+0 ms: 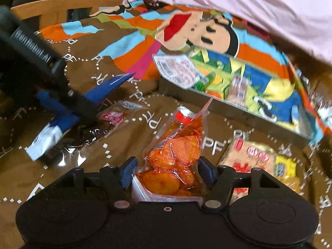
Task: Organize snacks
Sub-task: 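Lift the blue box with the left tool toward the tray while the right tool carries the orange bag there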
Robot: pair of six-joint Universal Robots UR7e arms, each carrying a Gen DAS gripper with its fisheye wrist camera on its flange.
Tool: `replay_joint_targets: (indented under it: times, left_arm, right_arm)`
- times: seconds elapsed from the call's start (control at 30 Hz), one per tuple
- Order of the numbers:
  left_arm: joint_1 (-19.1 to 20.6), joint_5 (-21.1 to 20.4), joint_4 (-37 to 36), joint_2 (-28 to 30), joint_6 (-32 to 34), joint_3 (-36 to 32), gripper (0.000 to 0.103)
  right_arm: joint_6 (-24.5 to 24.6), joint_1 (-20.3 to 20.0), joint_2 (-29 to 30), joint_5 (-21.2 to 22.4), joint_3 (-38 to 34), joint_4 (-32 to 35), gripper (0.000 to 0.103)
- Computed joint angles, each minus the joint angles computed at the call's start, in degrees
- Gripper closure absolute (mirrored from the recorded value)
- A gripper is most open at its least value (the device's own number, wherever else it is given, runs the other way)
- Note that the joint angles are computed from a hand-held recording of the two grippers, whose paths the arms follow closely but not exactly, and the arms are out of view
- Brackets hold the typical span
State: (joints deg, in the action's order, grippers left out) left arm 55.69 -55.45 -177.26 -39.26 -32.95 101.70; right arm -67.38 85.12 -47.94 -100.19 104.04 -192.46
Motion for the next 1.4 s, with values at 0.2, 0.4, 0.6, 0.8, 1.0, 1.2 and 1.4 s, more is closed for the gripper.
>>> replay_joint_targets:
  times: [0.2,0.4,0.6,0.8,1.0,1.2,1.4]
  left_arm:
    - [0.0,-1.9,-7.7,0.3,2.0,1.0,0.066]
    - [-0.8,-0.4,-16.0,1.8,4.3,0.6,0.066]
    - [-3.1,8.1,-28.2,7.3,19.7,-6.1,0.066]
    - [-1.9,7.4,-32.5,12.9,27.0,-15.6,0.065]
    - [0.5,4.1,-32.7,18.0,32.0,-25.9,0.065]
    - [3.1,2.3,-29.6,21.3,30.7,-33.7,0.065]
    - [4.3,2.5,-25.8,24.3,31.8,-40.3,0.065]
  right_arm:
    - [-5.7,-0.2,0.0,4.6,2.5,-7.6,0.037]
    - [-5.6,-0.3,-0.2,8.7,2.9,-12.0,0.037]
    - [-2.1,-0.1,1.2,9.8,-0.3,-13.2,0.037]
    - [-0.2,0.4,4.7,11.5,-5.9,-16.2,0.037]
    - [-2.7,0.8,9.6,13.8,-16.4,-13.2,0.037]
    - [0.6,0.7,14.7,14.0,-27.0,-9.8,0.037]
    - [6.1,1.0,18.3,13.2,-33.9,-6.1,0.036]
